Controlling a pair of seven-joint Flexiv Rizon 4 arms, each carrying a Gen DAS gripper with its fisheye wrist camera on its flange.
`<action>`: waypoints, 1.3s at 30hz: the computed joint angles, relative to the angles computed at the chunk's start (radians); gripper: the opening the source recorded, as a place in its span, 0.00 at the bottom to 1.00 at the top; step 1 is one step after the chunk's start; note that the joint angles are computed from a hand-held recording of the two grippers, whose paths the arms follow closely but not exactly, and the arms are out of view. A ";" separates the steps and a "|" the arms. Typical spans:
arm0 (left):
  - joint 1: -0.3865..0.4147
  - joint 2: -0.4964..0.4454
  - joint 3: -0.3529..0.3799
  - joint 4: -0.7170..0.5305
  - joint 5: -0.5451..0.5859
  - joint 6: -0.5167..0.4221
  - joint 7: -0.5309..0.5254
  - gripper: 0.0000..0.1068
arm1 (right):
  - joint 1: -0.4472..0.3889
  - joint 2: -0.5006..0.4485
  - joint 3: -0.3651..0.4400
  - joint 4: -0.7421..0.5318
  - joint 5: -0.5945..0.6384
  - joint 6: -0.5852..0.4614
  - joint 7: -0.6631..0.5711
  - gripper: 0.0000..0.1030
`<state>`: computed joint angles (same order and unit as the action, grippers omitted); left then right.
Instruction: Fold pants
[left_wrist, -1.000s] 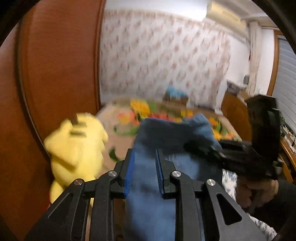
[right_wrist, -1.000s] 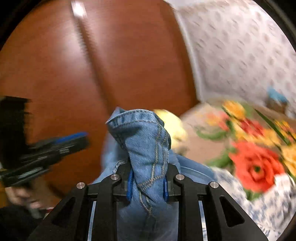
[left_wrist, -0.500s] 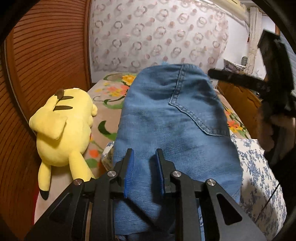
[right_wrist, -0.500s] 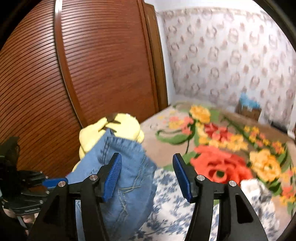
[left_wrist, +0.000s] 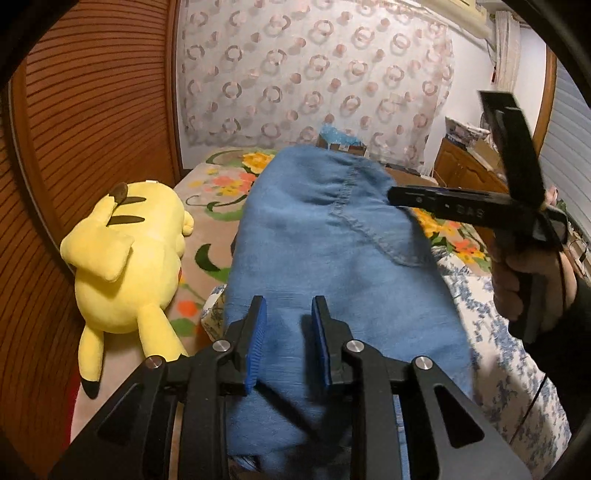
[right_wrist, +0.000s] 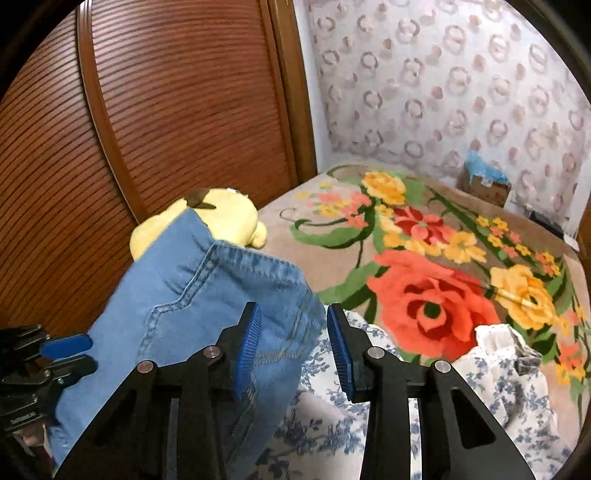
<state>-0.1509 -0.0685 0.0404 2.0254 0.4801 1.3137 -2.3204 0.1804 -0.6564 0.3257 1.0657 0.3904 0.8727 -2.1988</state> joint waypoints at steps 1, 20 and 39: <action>-0.006 0.013 -0.001 -0.001 0.010 -0.005 -0.009 0.28 | -0.015 0.026 0.011 0.031 0.015 0.013 -0.018 0.38; -0.037 0.195 -0.209 -0.044 0.270 -0.180 -0.248 0.69 | -0.299 0.637 -0.039 0.665 0.596 0.020 -0.467 0.38; -0.162 0.178 -0.317 -0.121 0.397 -0.293 -0.390 0.96 | -0.208 1.003 -0.274 0.983 0.619 0.015 -0.455 0.44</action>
<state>-0.3131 0.1097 -0.2770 1.9040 0.8767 1.0205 -2.7100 -0.0278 0.3469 0.0517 2.0492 1.0098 0.8876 -2.6537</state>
